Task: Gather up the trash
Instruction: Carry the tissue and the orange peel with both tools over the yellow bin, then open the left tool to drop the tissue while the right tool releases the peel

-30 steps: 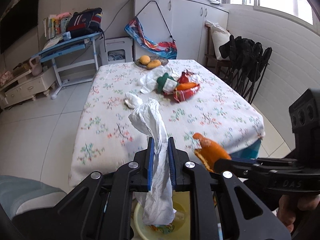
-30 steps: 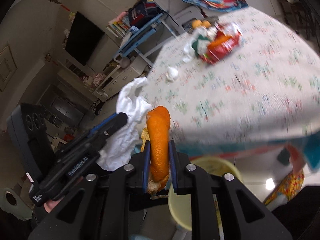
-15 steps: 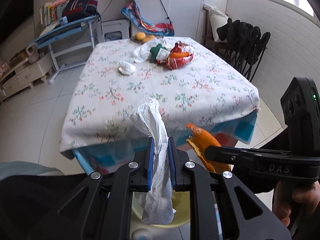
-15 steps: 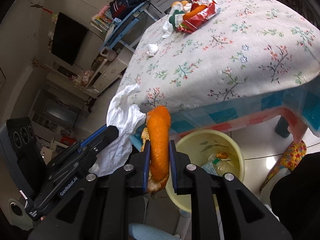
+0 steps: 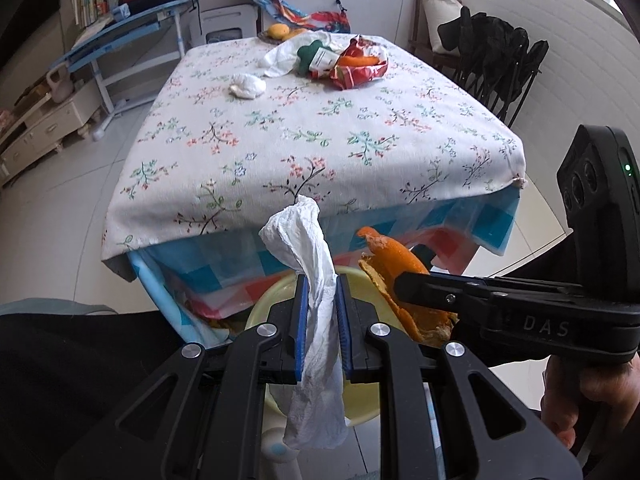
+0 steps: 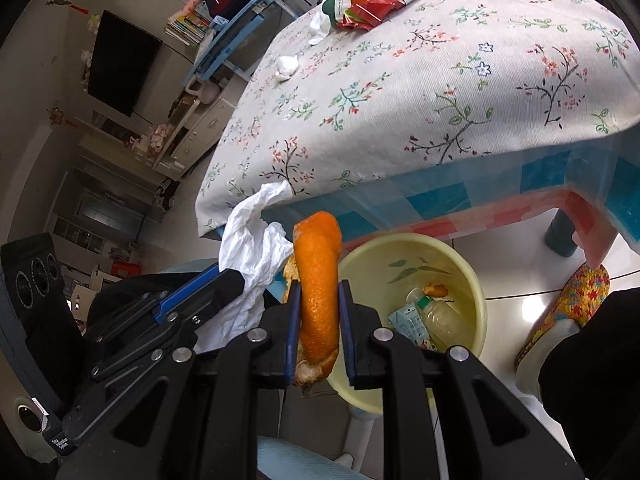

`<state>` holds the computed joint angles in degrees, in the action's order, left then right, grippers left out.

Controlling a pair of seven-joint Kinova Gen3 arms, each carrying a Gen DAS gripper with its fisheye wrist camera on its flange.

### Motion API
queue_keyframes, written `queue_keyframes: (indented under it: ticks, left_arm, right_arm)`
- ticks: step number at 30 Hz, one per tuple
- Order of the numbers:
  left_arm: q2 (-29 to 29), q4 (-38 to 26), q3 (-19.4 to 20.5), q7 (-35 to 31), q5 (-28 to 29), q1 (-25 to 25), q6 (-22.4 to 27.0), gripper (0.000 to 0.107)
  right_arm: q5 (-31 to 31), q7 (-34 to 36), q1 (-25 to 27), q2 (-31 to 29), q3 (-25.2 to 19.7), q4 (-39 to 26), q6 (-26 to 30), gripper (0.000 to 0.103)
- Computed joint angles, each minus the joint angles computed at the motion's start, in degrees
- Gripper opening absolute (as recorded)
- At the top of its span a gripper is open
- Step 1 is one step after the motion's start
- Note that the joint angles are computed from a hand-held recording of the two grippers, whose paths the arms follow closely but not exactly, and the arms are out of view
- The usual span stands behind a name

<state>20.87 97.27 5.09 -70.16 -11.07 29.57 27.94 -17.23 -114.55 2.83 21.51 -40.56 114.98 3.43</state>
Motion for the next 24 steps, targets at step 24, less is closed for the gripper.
queue_keyframes:
  ticks: [24]
  left_arm:
    - [2.33,-2.83,-1.10,1.66,-0.20,1.16,4.25,0.035]
  right_arm:
    - [-6.53,4.07,-7.16,-0.87,8.51,-1.19,3.29,0.043]
